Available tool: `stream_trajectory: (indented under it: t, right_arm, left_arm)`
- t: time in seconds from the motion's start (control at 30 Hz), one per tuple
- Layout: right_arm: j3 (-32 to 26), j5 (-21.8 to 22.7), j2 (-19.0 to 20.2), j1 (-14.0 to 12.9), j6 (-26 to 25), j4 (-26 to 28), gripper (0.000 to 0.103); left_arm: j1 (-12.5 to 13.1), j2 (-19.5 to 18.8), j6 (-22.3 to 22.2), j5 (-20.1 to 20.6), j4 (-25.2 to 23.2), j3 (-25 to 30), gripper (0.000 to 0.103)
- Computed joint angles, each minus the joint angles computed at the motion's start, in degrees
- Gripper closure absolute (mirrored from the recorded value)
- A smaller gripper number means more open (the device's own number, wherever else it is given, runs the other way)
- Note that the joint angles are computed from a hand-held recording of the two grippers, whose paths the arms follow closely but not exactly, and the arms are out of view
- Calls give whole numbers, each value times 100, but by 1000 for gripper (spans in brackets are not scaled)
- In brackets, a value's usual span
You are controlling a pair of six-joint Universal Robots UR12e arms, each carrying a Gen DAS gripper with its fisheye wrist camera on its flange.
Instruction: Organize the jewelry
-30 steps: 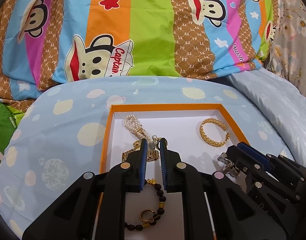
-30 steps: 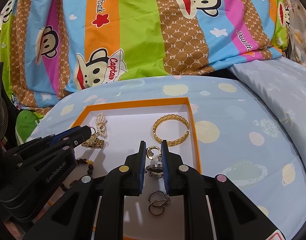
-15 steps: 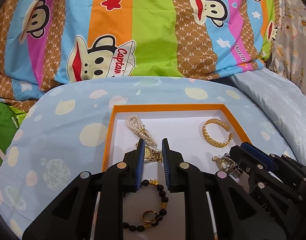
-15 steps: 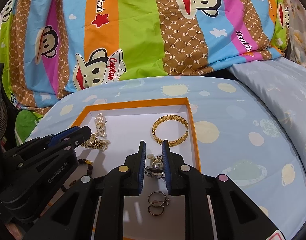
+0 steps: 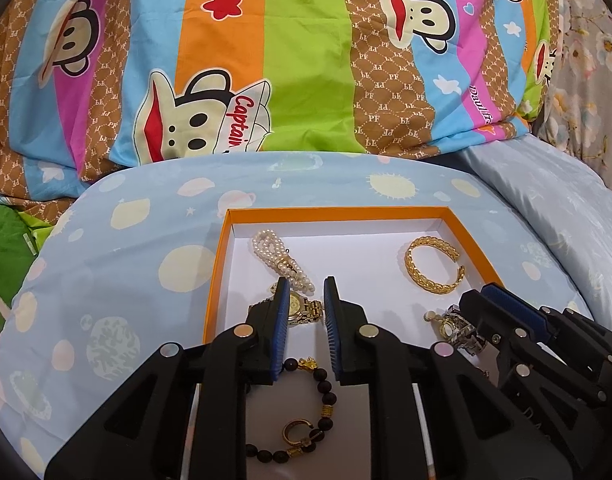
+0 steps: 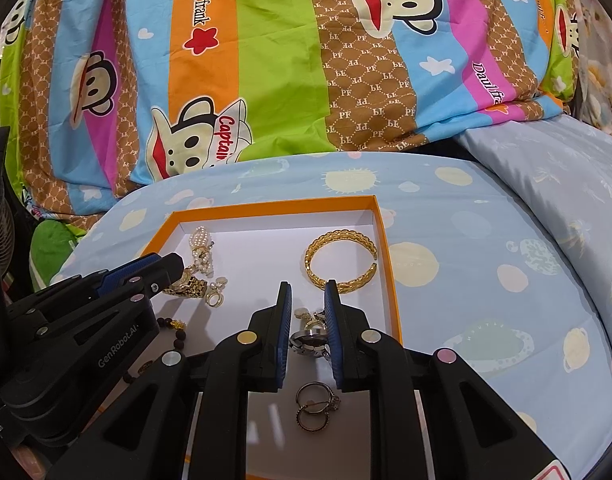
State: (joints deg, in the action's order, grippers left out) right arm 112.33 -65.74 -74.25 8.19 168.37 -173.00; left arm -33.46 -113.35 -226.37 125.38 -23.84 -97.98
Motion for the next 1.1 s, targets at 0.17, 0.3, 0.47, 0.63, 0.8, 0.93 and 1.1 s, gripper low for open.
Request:
stream_trajectory:
  t: [0.17,0.3,0.47,0.63,0.8,0.93,1.1]
  right_arm:
    - [1,-3,1,1,-1,-9,86]
    - [1,-4,-2,1,0,-4,86]
    - [4,-12,-5,2,2,-14,86]
    - [91,24,-25,-43,81,-301,72]
    - [325,-239,-112,-30,24,-980,54]
    - [562,-406,-270,-41,-93,-1256,47]
    - [825,-354,-514,-136,-110,-1156,43]
  left_arm:
    - [0,2,4,3,1,-4,87]
    - [-3,-1,0,11,-2,1,87]
    - [-11,-5,3,43,-8,6,87]
    - [-87,-21,52,278,-58,14,87]
    - [-186,40,-145,381,-134,-66,84]
    - [-347,125,-395,583,-218,-163,75]
    - [-513,175,-542,726,-387,-198,74]
